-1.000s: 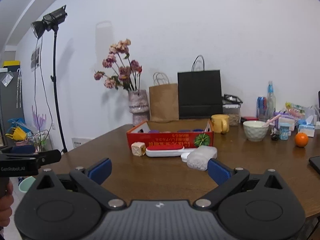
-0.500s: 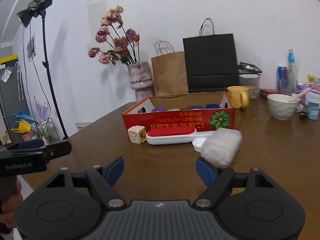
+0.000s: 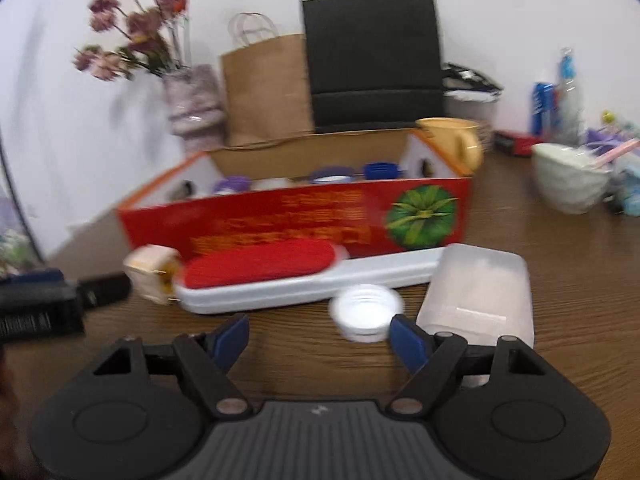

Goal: Organize rigid objects
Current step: 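Grasp the white plug adapter with the left tool while the right tool grasps the white bottle cap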

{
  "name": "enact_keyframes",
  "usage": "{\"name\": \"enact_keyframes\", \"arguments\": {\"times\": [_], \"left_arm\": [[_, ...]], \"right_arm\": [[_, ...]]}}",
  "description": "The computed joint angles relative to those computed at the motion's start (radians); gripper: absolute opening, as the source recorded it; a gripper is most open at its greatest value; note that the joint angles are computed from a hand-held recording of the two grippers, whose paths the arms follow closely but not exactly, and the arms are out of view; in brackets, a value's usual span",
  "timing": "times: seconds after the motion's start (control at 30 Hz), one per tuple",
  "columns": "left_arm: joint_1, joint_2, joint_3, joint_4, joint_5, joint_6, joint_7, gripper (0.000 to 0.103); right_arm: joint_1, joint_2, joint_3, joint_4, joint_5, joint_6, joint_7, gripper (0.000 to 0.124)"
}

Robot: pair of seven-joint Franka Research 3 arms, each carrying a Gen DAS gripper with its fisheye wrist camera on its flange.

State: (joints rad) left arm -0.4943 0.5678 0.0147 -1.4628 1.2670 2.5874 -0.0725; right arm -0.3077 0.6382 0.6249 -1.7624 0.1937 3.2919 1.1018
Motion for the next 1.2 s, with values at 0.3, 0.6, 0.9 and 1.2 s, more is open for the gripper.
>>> {"name": "enact_keyframes", "arguments": {"times": [0.3, 0.6, 0.9, 1.2], "left_arm": [[0.053, 0.121, 0.003, 0.139, -0.242, 0.066, 0.177, 0.07], [0.016, 0.168, 0.056, 0.202, -0.31, 0.074, 0.237, 0.061], [-0.043, 0.058, 0.087, 0.039, -0.193, 0.108, 0.132, 0.061], [-0.107, -0.142, 0.013, -0.232, 0.042, 0.036, -0.105, 0.061]], "right_arm": [[0.101, 0.046, -0.101, 0.135, 0.042, -0.09, -0.045, 0.074], [0.128, 0.062, -0.121, 0.197, 0.146, -0.171, -0.143, 0.04], [0.0, 0.027, 0.035, 0.102, 0.278, -0.131, -0.339, 0.04], [-0.521, 0.028, 0.567, -0.245, 0.274, -0.035, -0.556, 0.04]]}}
